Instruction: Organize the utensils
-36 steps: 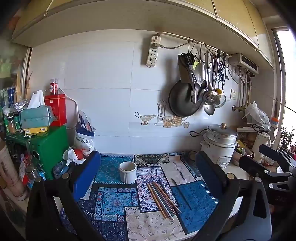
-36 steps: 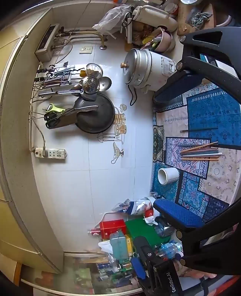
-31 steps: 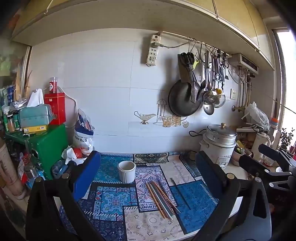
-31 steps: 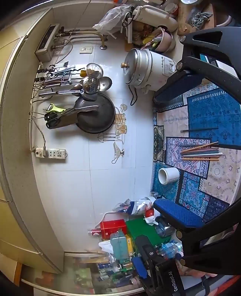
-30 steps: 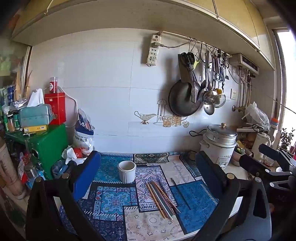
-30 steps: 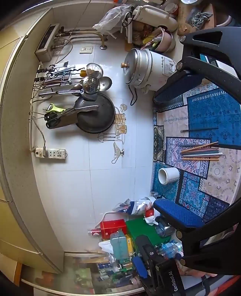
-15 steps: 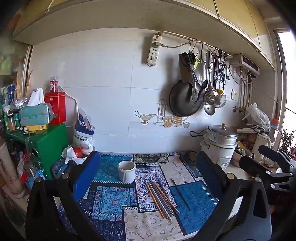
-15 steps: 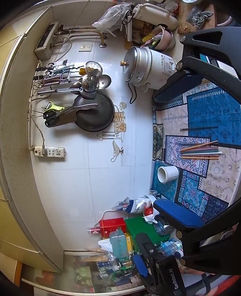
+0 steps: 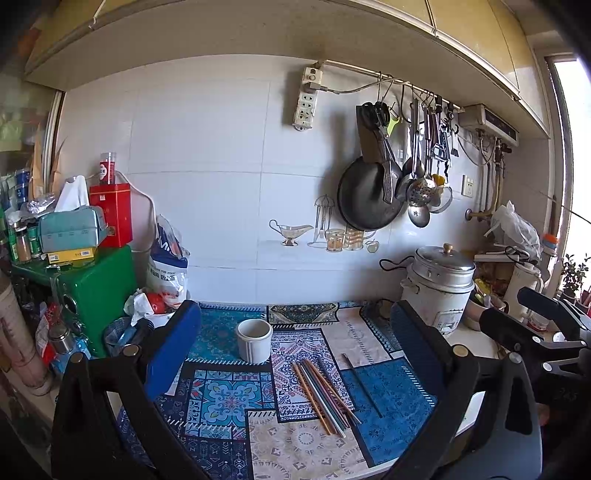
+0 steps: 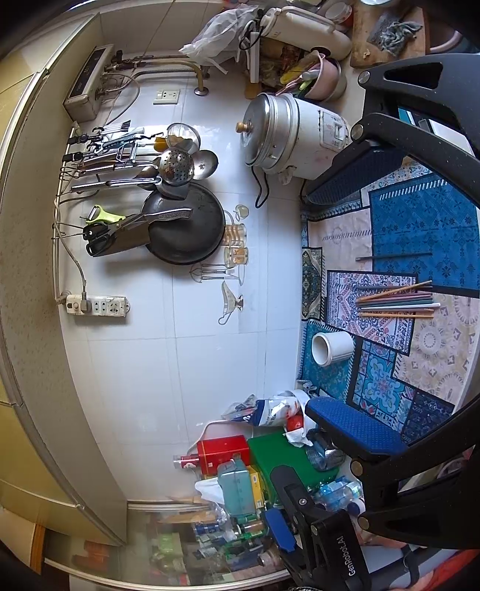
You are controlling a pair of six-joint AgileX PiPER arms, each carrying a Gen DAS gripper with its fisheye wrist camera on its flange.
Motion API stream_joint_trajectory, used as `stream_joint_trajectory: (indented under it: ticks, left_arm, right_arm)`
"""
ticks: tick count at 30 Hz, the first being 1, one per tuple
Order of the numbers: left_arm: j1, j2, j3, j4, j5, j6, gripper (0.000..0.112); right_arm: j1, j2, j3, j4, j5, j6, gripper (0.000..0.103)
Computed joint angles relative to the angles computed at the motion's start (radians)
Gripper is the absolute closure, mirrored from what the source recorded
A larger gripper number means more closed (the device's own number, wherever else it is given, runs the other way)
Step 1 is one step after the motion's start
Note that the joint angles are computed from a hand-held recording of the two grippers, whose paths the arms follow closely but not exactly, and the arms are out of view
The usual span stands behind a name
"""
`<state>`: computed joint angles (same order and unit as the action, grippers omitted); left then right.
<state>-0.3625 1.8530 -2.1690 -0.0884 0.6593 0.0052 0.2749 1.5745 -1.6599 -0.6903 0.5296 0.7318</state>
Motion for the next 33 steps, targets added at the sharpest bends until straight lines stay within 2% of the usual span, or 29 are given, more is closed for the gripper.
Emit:
stream_joint_trajectory:
  ticks: [9, 33]
  left_arm:
    - [-0.008, -0.021, 0.043, 0.010, -0.023, 0.004, 0.010]
    - [-0.001, -0.023, 0.032, 0.004, -0.015, 0.008, 0.010]
  right_arm:
    - [0.000, -0.003, 0.007, -0.005, -0.005, 0.006, 0.000]
    - [0.016, -0.010, 0.020, -0.043, 0.001, 0.039, 0.000]
